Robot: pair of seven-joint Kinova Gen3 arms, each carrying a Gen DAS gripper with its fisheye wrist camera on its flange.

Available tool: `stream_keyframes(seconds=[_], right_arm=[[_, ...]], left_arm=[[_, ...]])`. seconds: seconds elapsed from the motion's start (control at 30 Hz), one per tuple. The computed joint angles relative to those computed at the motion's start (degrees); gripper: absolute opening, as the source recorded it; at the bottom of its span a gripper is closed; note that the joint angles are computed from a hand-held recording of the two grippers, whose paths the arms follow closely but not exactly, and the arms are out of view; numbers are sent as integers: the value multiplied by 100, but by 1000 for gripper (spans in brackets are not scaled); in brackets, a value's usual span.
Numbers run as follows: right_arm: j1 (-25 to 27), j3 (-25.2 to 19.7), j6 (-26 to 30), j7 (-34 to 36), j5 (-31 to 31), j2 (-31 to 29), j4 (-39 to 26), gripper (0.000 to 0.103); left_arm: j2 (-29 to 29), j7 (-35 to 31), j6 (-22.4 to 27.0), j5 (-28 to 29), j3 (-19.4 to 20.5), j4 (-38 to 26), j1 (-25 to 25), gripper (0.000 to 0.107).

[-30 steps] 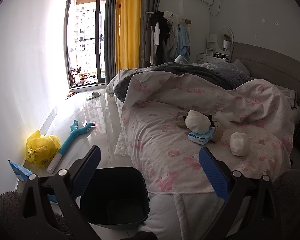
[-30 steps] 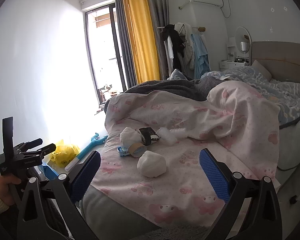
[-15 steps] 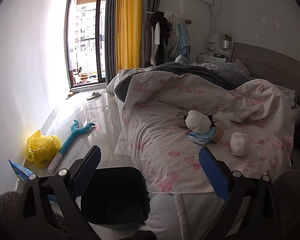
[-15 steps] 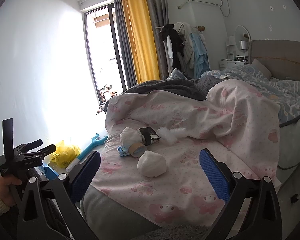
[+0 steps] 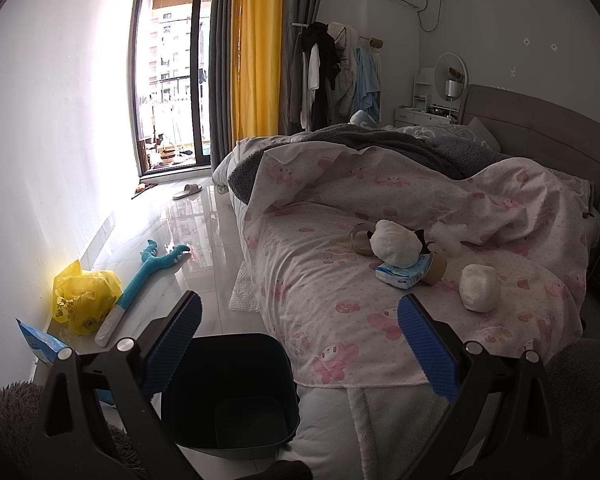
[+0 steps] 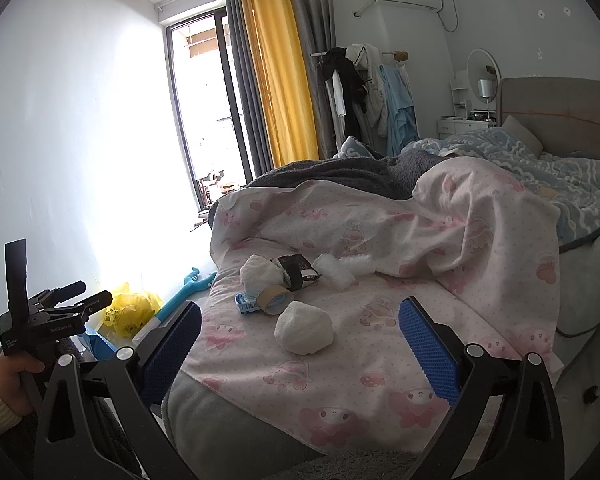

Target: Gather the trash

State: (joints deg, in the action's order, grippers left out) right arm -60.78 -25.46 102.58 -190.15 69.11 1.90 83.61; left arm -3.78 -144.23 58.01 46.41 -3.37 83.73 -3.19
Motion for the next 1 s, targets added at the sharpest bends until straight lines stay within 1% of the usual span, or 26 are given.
stream_keyframes(seconds=[0.67, 1.0], right_arm=[[15, -7, -22, -35, -10, -12, 18, 100], [20, -13, -25, -40, -10, -17, 13, 100]], left_arm=[[6, -26, 47, 29, -23, -6, -10, 100], [-31, -20, -28, -12, 9, 108, 17, 100]])
